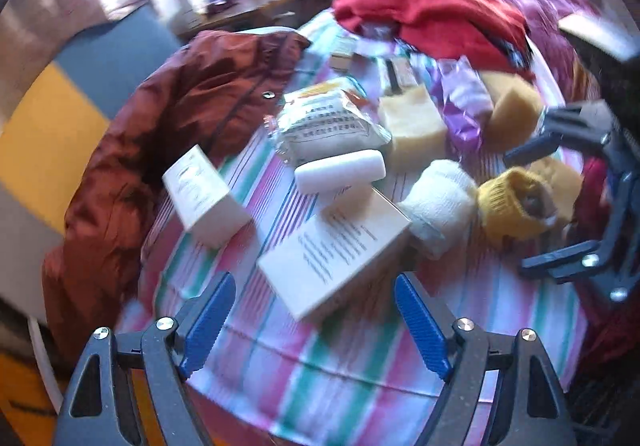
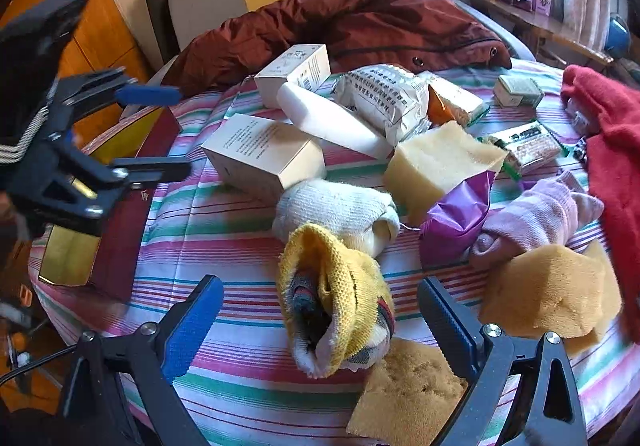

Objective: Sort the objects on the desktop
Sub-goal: 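Move both tools from the gold tray toward the scattered items, then grasp the white printed box with the left tool while the right tool grasps the yellow sock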

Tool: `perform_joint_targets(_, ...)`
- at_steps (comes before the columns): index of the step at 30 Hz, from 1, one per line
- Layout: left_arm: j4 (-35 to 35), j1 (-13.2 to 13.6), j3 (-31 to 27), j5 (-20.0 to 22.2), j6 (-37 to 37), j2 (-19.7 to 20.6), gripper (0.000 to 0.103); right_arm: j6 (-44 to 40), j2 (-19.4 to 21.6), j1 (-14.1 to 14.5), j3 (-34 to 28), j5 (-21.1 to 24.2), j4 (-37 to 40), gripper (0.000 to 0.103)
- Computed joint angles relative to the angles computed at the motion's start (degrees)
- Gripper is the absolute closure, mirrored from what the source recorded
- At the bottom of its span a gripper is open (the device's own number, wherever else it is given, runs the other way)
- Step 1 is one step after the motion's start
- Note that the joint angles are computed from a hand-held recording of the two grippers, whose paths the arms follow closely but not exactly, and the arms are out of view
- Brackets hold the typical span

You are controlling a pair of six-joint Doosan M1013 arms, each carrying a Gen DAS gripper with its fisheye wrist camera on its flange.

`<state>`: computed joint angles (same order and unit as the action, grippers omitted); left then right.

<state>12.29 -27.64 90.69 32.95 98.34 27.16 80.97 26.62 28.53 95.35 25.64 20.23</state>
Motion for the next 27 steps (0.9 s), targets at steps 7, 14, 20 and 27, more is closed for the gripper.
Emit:
perform_joint_targets(7, -5.9, 1.0, -4.8, 3.7, 15.6, 3.8, 0.019, -3.5, 0.5, -0.6, -0.6, 1.6, 4.9, 0.005)
perform_joint_targets(14, -10.3, 1.4, -7.8, 9.1, 21.2, 6.4, 0.026, -4.4, 1.2, -0.8, -1.2, 3.2, 6.6, 0.005)
perform_joint_targets(20, -16.9, 2.5, -6.7, 7.7, 18.1, 5.7, 0.043, -0.2, 1.6, -0.5, -1.8, 4.1, 1.5, 0.021)
perform_joint_targets(27, -19.0, 2.0, -2.6, 4.1, 7.9, 3.3, 0.052, 5.3, 2.0, 0.3, -2.6, 5.4, -7.0, 0.063)
